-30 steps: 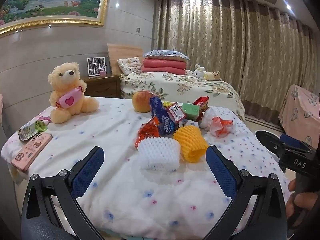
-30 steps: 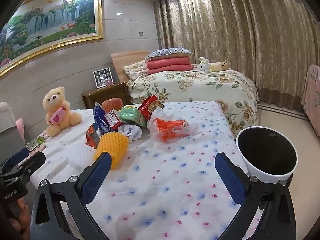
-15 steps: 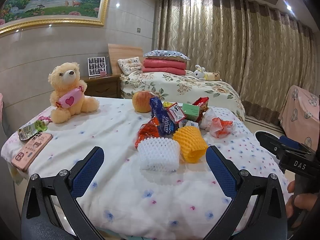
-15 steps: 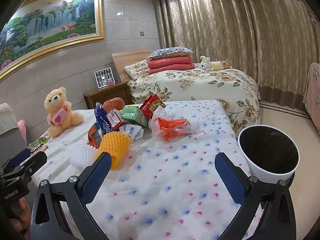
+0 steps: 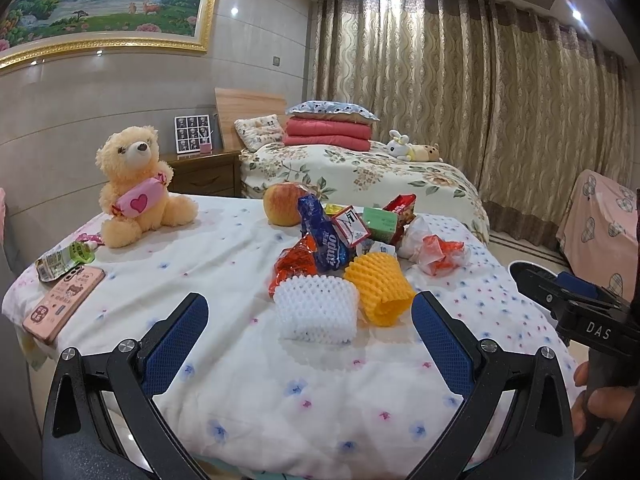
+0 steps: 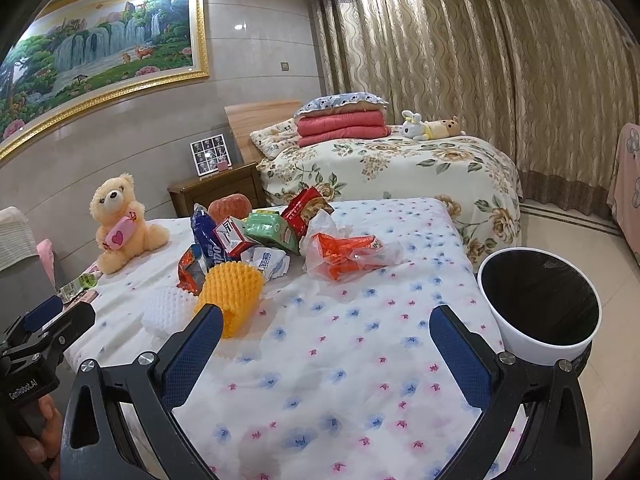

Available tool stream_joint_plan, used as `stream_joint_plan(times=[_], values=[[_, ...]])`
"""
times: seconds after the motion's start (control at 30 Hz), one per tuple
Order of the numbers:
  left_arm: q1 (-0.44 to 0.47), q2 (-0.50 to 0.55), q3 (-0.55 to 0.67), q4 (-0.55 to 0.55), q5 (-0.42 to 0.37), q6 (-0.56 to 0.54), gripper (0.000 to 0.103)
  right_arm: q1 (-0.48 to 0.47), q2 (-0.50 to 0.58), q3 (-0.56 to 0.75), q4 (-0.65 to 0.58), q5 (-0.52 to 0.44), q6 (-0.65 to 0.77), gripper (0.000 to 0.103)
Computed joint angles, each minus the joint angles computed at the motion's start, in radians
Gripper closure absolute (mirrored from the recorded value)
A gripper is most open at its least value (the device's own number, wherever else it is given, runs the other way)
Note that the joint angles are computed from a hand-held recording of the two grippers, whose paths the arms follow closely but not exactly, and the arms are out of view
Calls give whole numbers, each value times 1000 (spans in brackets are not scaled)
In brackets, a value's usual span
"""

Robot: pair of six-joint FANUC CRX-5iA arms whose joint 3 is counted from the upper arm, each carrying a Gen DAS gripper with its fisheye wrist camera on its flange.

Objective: Collect trash

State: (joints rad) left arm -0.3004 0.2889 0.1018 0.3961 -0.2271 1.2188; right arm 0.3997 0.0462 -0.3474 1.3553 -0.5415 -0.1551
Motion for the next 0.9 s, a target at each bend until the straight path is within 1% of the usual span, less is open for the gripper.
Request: stream_joint_plan(times=[0.43,0.63,0.7,0.77,0.9], values=[[-3,3,14,-37,-10,36,0,4,-2,0,-6,0,0,0],[-4,3,10,-32,-7,32,0,4,-2,0,-9,2,2,0],[-4,3,15,-46,-10,45,0,2,-3,1,-10,4,4,0],[-4,3,11,-34,-9,34,0,3,-2,1,-10,2,4,0],[-5,3,12,-44,-10,49,0,1,-2,0,-9,5,3,0]])
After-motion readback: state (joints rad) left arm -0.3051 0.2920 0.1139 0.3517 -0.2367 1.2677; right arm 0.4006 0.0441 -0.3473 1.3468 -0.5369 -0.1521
